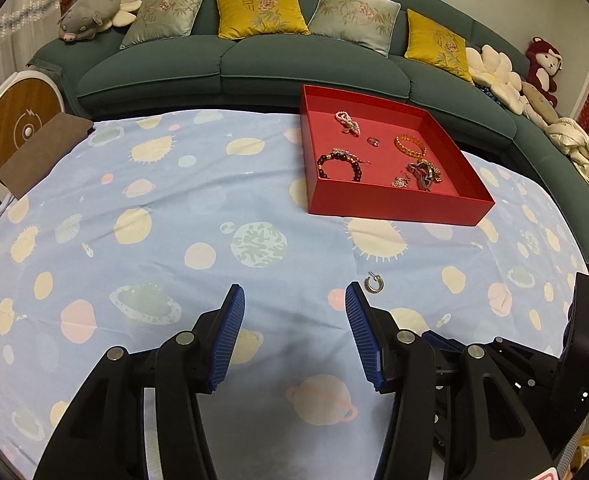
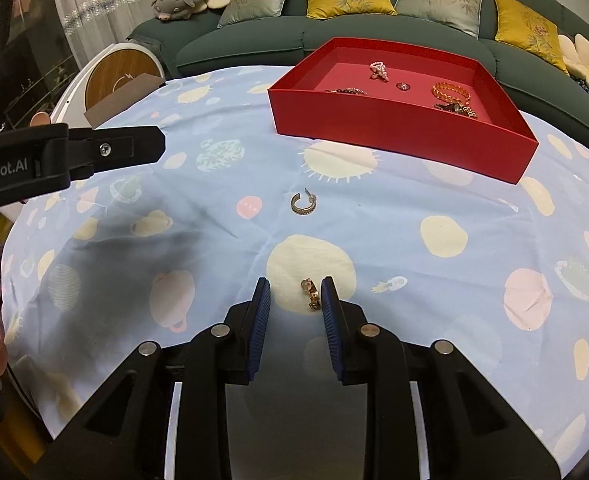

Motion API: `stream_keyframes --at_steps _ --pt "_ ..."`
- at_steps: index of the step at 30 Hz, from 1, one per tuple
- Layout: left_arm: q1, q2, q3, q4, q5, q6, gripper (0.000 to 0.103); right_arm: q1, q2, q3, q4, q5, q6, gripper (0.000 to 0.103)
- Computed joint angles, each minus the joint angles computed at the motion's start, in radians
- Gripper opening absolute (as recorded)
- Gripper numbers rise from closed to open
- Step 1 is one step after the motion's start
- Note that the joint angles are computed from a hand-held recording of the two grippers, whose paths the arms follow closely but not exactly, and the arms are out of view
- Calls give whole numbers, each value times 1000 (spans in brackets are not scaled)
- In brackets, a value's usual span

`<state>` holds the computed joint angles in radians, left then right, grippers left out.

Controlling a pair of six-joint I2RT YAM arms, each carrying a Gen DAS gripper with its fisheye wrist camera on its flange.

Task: Organize jewelry
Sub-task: 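Grasp the gold hoop earring with the left tool while the right tool holds the small earring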

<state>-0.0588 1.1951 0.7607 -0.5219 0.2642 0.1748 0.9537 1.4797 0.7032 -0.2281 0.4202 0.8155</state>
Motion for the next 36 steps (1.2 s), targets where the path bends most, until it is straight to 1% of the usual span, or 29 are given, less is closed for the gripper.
stream_keyframes --at_steps 4,5,6,8,10,11,13,20,29,36 --pt "-21 7 -4 8 -2 -10 51 -19 10 -4 13 -11 -11 24" --pt "-29 11 -4 11 -6 -12 51 -23 12 -5 16 -13 -12 20" --pt "-38 15 -6 17 -11 -17 51 -25 13 -7 16 -14 -12 18" --pt "-56 30 -9 28 -17 -25 51 -30 10 -13 18 -14 -12 11" --pt "-72 51 -11 40 -15 -39 51 -34 1 -21 19 -17 -11 8" --pt "-79 64 -11 46 -9 -45 51 -34 -3 -24 17 -16 -10 5" --pt "-96 93 -9 57 -6 -62 51 -30 -23 -31 6 -10 -4 4" --pt "-169 136 -25 113 -57 -109 51 -4 -133 -71 -47 27 22 4" --pt "-236 174 -42 166 -104 -142 51 19 -246 -130 -106 48 56 4" --pt "-272 218 -56 210 -125 -159 51 22 -305 -168 -137 53 83 4"
